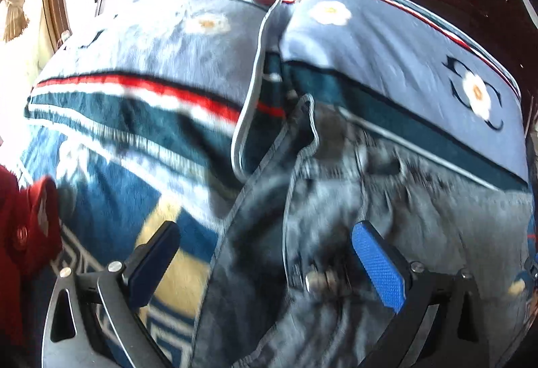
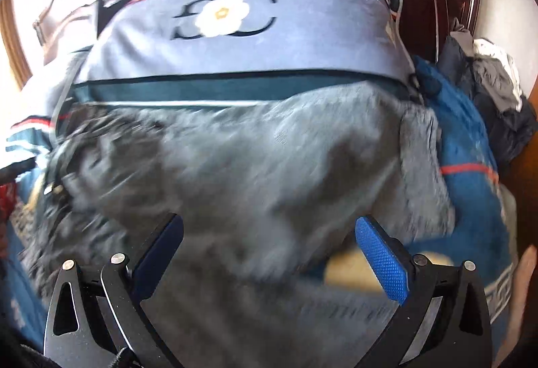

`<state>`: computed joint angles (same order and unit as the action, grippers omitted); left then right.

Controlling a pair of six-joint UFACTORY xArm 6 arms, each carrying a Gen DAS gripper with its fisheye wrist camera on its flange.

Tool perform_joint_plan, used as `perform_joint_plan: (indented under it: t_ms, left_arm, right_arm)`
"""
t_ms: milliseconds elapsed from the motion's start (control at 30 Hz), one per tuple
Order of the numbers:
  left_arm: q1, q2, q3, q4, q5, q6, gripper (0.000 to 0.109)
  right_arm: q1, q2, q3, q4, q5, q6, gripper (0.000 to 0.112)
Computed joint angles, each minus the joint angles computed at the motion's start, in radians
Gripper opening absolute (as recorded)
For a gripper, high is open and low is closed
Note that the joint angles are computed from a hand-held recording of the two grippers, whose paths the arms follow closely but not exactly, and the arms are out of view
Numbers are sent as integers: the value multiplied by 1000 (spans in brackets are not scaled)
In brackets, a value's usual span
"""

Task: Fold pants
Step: 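Grasp the jeans waistband with the left gripper while the right gripper grasps it too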

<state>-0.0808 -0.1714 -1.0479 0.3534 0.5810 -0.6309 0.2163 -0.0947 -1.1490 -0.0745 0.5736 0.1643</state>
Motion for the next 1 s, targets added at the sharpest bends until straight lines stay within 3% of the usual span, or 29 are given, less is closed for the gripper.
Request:
perform_joint_plan:
  t_ms: [333,467,533,600,667,700,767,833,867,933,1000]
  left_arm:
    - [-24,334,-389,143,123,56,102]
    - [-27,445,-510,126,198,89,90]
    - [-30,478,-540,136,210,96,89]
    - [-32,497,-552,132,196,121,78]
    - [-34,521,-569,71,181,202,47]
    - [-42,532,-580,82,191,217,46]
    - [-54,533,-573,132,182,214,31]
    - [-51,518,-551,141,160,210,23]
    - [-43,497,-525,122,138,215,19]
    - [-21,452,-467,58,80,239,17]
    - [-3,394,-392,-27,6,281,14]
  right_arm:
    - [-79,227,-260,5,70,-62,103]
    - [-87,281,-324,-3,90,-66,103]
    - [-85,315,-364,3,100,-79,103]
    - [-80,358,-421,4,127,-86,101]
    - [-75,423,-506,-3,184,-71,98]
    - [-75,456,-549,-5,216,-64,96]
    - [-73,525,-640,-24,295,-32,81]
    - [-68,549,-666,-57,314,3,69]
    - [-66,543,-657,-72,301,14,47]
    - [-66,509,-613,-33,253,-6,25]
    - [-60,460,-556,-29,199,-21,19]
